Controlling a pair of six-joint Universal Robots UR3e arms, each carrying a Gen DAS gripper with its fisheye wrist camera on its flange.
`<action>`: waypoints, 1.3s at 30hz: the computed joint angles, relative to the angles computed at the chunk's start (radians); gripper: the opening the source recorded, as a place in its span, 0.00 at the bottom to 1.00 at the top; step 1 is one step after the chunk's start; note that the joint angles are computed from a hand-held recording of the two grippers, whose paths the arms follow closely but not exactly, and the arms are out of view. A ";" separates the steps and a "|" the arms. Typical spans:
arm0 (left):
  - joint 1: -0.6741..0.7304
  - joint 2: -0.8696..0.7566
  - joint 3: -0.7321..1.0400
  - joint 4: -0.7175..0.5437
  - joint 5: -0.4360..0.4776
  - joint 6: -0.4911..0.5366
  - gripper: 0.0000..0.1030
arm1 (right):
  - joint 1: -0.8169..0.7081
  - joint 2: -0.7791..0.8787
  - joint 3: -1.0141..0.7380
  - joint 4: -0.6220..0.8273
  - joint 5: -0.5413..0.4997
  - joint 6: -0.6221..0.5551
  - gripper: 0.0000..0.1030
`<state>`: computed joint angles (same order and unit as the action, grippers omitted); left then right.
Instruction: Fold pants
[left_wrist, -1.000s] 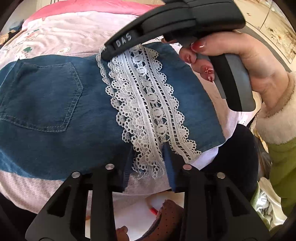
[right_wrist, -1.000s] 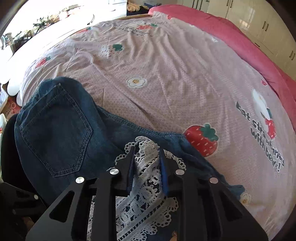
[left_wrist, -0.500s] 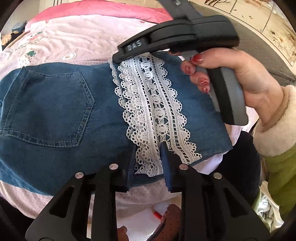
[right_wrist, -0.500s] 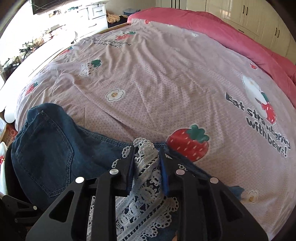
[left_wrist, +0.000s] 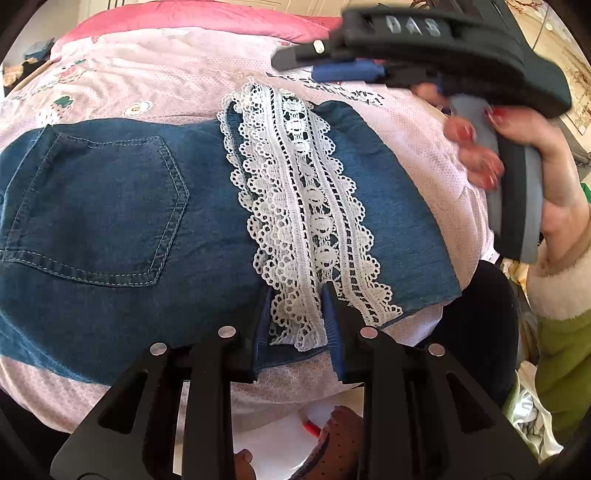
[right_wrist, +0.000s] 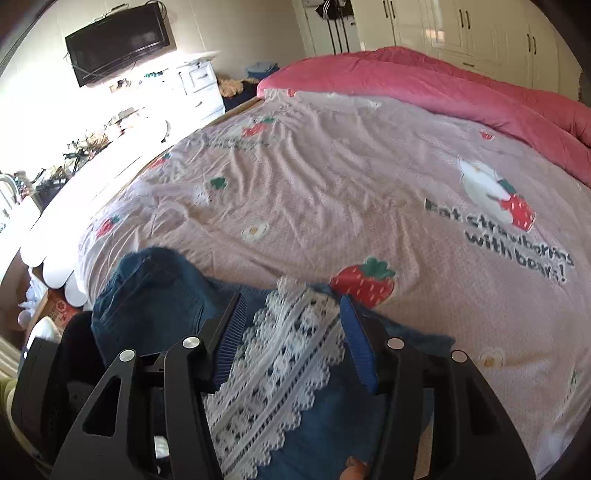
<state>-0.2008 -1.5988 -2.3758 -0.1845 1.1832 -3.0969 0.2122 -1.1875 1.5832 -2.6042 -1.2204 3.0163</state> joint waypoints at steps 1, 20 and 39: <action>0.002 0.004 -0.002 -0.002 -0.001 0.002 0.20 | 0.010 0.001 0.009 0.002 -0.015 -0.006 0.50; 0.119 0.264 -0.137 -0.093 -0.042 0.058 0.33 | 0.052 0.038 0.006 0.034 0.001 0.033 0.58; 0.871 1.142 -0.224 -1.034 -0.261 0.462 0.85 | 0.204 0.185 -0.345 0.129 -0.032 0.057 0.87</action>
<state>0.6697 -0.4564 -2.5999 -1.2190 0.9221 -2.6347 0.4159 -1.0023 1.2379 -2.4748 -1.2521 3.0737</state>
